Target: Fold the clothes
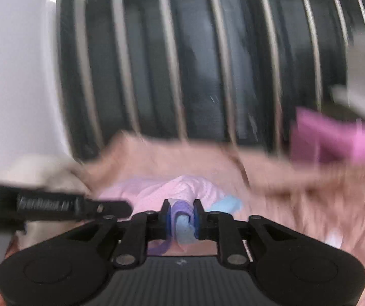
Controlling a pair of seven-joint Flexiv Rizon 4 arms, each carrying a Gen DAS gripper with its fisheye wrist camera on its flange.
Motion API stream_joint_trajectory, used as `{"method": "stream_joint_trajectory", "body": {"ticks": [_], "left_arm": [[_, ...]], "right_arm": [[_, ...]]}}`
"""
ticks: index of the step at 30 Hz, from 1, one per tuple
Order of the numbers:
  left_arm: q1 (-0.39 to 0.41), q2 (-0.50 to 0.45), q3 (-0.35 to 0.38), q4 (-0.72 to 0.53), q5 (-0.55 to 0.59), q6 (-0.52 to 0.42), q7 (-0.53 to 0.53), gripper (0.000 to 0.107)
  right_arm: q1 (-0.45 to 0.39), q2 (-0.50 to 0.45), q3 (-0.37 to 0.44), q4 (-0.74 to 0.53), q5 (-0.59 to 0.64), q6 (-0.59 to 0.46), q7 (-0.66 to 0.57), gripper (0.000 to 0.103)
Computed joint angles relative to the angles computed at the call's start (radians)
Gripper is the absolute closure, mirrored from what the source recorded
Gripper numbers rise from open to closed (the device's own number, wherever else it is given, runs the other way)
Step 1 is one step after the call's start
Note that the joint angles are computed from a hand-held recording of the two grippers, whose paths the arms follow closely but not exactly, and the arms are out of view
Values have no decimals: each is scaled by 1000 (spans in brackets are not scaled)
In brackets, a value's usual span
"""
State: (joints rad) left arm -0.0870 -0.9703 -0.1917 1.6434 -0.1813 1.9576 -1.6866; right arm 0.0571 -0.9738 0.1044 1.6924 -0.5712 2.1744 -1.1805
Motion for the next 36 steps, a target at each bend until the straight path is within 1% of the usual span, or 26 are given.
{"method": "stream_joint_trajectory", "body": {"ticks": [1, 2, 3, 5, 7, 9, 10, 11, 12, 13, 14, 15, 17, 18, 19, 20, 21, 22, 23, 24, 26, 28, 30, 31, 33, 36], "left_arm": [[-42, -11, 49, 0, -37, 2, 0, 88], [-56, -19, 77, 8, -9, 36, -50, 86], [-42, -14, 72, 24, 27, 67, -86, 81], [-33, 9, 42, 65, -27, 123, -41, 76], [-51, 34, 58, 85, -49, 156, -55, 62], [-83, 36, 82, 59, -77, 100, -27, 60], [-113, 32, 108, 42, -105, 57, -9, 60], [-167, 26, 167, 19, -153, -17, 1, 61], [-201, 26, 193, 22, -222, -58, 34, 65], [-207, 27, 194, 37, -232, -44, 14, 65], [-185, 37, 174, 73, -181, 13, -53, 65], [-166, 64, 140, 126, -189, 63, -55, 65], [-153, 119, 117, 224, -182, 144, -101, 65], [-179, 158, 136, 282, -194, 183, -109, 62], [-227, 202, 172, 340, -227, 206, -96, 56], [-280, 242, 205, 397, -270, 230, -76, 51], [-339, 273, 230, 456, -326, 257, -57, 36], [-398, 302, 248, 512, -389, 285, -31, 25], [-450, 327, 256, 566, -450, 315, -7, 25], [-481, 344, 248, 619, -479, 349, 1, 24], [-547, 369, 224, 721, -550, 418, 10, 23], [-610, 363, 183, 802, -644, 487, -14, 10], [-681, 340, 137, 840, -787, 528, 2, 7], [-682, 332, 119, 852, -798, 534, -8, 7], [-678, 314, 81, 874, -815, 544, -31, 7], [-675, 292, 65, 874, -848, 550, -46, 5]], "right_arm": [[-3, -12, 1, -12, -10, -65, 24, 76], [-29, -21, 22, -8, -32, -79, 33, 76], [-62, -32, 48, 1, -56, -68, 38, 76], [-90, -27, 62, 24, -50, -20, 48, 74], [-96, -22, 67, 20, -27, 15, 81, 74], [-116, -45, 88, -17, -83, 28, 126, 77], [-111, -52, 81, -36, -110, -4, 149, 77], [-80, -45, 51, -50, -104, -95, 170, 78], [-37, -38, 4, -51, -77, -154, 195, 82], [-10, -37, -11, -40, 3, -147, 168, 83], [7, -24, -23, -12, 58, -114, 158, 81], [20, -2, -30, 23, 105, -92, 152, 78], [93, 63, -97, 121, 219, -15, 83, 78], [122, 98, -123, 173, 265, 30, 34, 75], [131, 130, -126, 223, 294, 77, -7, 71], [115, 167, -109, 281, 294, 127, -37, 58], [89, 201, -86, 337, 274, 164, -58, 47], [61, 233, -66, 392, 248, 194, -72, 42], [31, 266, -51, 456, 207, 214, -92, 32], [0, 297, -41, 523, 159, 229, -114, 25], [-49, 350, -32, 654, 91, 268, -174, 22], [-65, 370, -35, 777, 94, 335, -268, 18], [-58, 367, -33, 870, 134, 394, -358, 12], [-44, 356, -29, 908, 172, 421, -396, 12], [-42, 323, -20, 961, 187, 466, -467, 12], [21, 280, -7, 967, 314, 481, -496, 11]]}}
